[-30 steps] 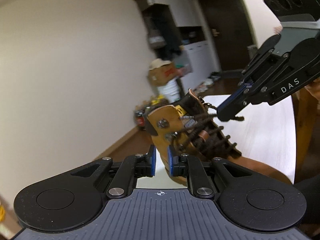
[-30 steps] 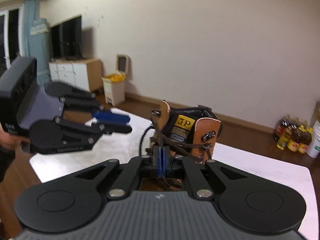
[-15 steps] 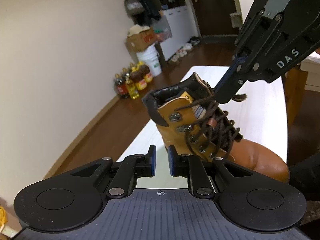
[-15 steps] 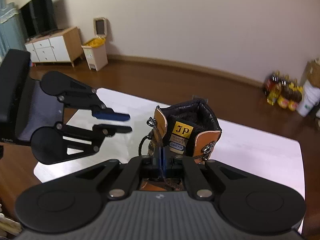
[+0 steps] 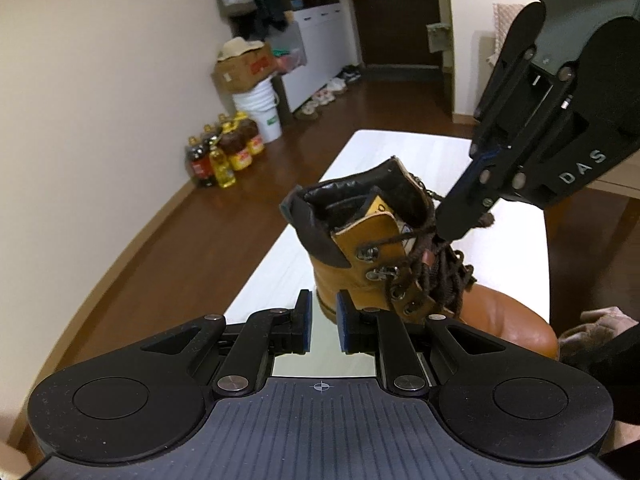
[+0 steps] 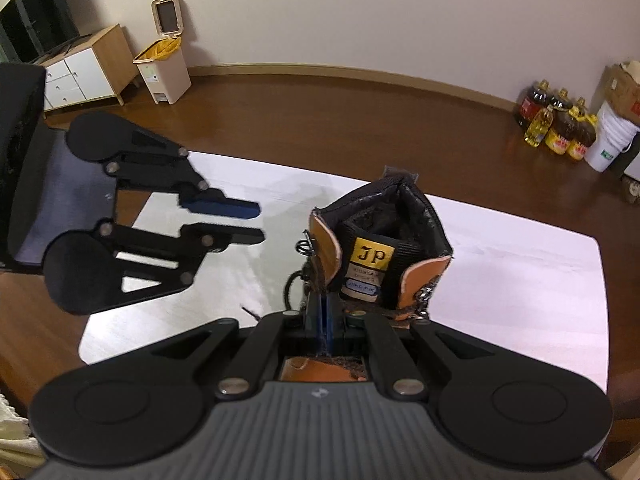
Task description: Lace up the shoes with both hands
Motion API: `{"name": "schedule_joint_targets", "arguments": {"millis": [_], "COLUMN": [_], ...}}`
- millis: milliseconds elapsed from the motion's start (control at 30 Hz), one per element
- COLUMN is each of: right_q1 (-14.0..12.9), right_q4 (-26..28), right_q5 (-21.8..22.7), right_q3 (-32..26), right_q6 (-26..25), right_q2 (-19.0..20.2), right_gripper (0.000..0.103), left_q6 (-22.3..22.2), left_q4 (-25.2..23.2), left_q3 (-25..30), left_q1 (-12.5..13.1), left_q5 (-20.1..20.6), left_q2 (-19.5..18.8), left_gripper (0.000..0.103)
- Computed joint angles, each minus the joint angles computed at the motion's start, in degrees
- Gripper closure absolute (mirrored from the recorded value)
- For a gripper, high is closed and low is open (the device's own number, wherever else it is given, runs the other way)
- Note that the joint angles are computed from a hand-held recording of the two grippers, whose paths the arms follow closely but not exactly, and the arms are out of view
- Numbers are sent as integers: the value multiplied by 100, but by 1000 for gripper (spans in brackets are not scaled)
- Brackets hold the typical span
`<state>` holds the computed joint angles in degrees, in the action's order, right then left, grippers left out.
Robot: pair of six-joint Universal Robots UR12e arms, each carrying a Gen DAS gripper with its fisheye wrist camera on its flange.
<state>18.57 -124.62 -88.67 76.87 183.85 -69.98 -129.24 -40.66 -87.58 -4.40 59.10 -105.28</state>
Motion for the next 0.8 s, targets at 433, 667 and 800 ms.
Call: {"name": "schedule_joint_targets", "arguments": {"millis": [433,667,800], "right_q1": [-34,-37,-29], "right_q4": [283,64,222], "right_q5": [67,269,308], "right_q3": [-105,-168,-226], "right_q6": [342,534,562], "right_q2": [-2,130,155], "right_gripper": [100,100,100], "left_q6": [381,612,669], "left_q4": [-477,-667,-657], "left_q3": [221,305,344], "left_q1": [-23,31,35], "left_q5": [-45,-107,-98], "left_q2": [-86,-137,-179], "left_gripper": [87,87,87]}}
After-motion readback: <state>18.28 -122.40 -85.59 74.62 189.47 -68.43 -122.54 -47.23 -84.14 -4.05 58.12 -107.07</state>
